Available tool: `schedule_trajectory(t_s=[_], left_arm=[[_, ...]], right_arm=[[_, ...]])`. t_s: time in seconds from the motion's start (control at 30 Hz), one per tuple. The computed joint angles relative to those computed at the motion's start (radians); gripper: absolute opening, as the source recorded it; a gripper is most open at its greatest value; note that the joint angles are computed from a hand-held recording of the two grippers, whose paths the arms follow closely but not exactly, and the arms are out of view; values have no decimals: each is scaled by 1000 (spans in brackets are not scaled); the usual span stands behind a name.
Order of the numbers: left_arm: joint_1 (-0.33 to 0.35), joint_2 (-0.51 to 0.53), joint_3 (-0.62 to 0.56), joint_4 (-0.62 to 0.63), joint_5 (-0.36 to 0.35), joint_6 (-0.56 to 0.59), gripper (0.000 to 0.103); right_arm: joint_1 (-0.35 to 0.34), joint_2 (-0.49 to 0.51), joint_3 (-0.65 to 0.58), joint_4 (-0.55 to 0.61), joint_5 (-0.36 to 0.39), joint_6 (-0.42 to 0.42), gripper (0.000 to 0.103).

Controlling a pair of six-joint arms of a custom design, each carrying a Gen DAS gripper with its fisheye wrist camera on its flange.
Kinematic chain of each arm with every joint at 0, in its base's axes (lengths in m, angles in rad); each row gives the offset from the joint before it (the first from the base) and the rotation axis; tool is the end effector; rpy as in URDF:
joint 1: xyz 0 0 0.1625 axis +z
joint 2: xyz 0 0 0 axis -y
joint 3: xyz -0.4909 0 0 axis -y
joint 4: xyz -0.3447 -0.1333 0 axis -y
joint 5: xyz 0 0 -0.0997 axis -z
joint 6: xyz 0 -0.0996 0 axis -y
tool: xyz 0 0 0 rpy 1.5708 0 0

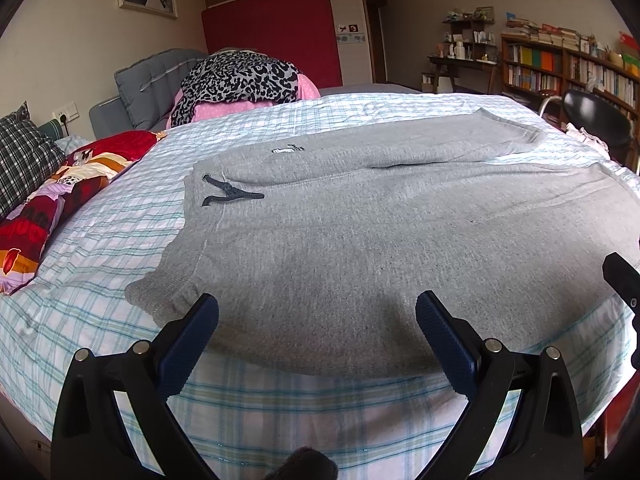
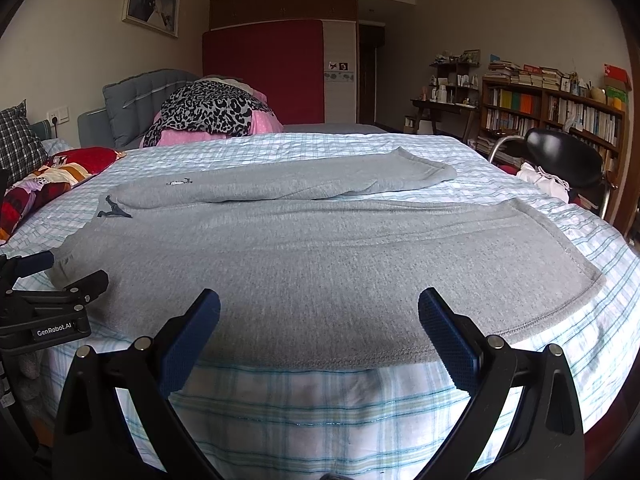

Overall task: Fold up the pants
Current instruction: 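Move both tools toward the grey sweatpants lying on the bed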

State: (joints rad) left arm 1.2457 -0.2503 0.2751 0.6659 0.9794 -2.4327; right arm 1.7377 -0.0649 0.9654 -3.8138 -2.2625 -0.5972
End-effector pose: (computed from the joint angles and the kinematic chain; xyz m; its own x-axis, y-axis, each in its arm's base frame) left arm -0.0831 -0.8378 0.1460 -0.5689 0.2852 -0.7714 0.7559 0.5507 -0.3539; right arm 0.2019 -0.7786 0.0040 -0.6922 0.2753 0.6671 -0.5162 0.4571 -0.7243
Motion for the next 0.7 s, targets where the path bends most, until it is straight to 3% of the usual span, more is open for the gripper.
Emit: schedule_trajectory(t_s=[0.33, 0.7], left_arm=[[-3, -5, 8, -14, -8, 8, 98], [-4, 55, -143, 58, -14, 20, 98]], right_arm=[[-1, -5, 0, -14, -2, -10, 100], [0, 2, -35, 13, 2, -21, 100]])
